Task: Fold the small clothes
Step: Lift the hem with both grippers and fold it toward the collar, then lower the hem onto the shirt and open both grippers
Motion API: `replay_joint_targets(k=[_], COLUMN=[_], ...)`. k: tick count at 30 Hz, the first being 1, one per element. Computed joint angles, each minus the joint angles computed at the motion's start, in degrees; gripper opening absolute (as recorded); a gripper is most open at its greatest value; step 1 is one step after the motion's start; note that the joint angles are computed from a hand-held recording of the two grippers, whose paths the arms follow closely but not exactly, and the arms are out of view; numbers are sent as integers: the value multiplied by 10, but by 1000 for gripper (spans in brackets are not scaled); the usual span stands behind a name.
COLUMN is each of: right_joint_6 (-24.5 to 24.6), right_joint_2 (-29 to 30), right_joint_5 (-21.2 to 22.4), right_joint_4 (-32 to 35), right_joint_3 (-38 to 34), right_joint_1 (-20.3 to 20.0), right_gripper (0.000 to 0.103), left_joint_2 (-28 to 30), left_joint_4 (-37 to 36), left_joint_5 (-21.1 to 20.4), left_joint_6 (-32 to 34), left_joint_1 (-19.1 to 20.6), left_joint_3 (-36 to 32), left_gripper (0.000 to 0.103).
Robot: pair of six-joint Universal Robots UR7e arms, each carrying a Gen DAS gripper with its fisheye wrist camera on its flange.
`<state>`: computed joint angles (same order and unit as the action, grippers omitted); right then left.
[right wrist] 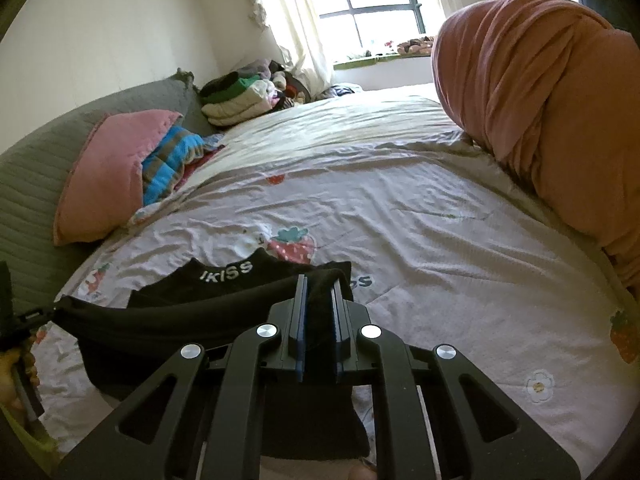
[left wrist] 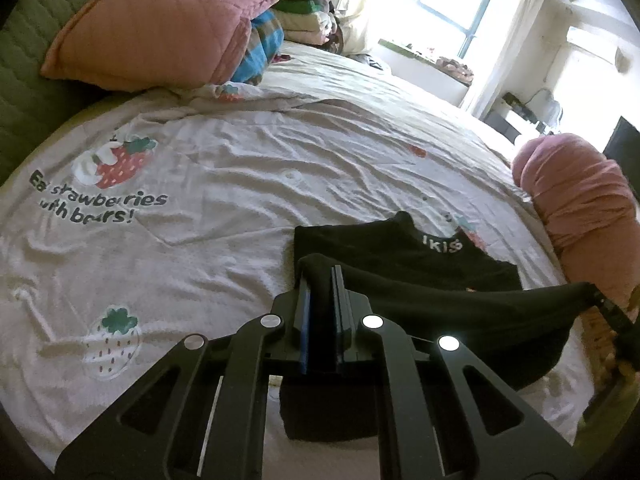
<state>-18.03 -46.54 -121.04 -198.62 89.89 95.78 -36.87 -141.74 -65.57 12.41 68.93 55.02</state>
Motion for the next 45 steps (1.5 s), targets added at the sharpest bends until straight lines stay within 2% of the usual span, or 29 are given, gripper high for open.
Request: replay_joint_targets(k=[12,14,17,20,23,28,31,35,37,40,41,45], right_joint_6=[-1,-2,-7,-4,-22,-62,-72,-76,-78,-44,-36,-57], right_joint_2=[27,30,39,40,40,35,35,49,62,83,88,111], right_joint_5=[-27,-33,-55,-64,-70,-52,-45,-50,-70,-100,-98,-102], right_joint_4=[23,28,26,17,-10,-23,7,59,78,144,156,155], right_joint_3=[-31,-35,-44,-39,-27,4,15,11,-4,-41,-49,-88], right_joint_1=[-9,-11,-10,-9,-3,7,10,10,9,2,-2,-3], right_gripper=[10,13,16,30,30,30,28,24,24,24,23,23], left_joint_2=[23,26,26,19,10,-10,-17,-9,2,14,18,40], left_joint_4=[-5,-10,-8,-15,-18,-6,16,32,34,30,26,25], left_joint_5=[31,42,38,35,24,5,4,26,46,64,67,70], left_joint_6=[24,28,19,16,18,37,56,76,81,88,91,93], left_joint_1=[2,2,6,8,7,-2,-10,-18,-17,-15,-14,-11], left_joint_3=[-18,-23,-26,-16,1,47,74,91,86,80,75,40], left_gripper=[8,8,8,9,16,16,14,11,11,11,11,11])
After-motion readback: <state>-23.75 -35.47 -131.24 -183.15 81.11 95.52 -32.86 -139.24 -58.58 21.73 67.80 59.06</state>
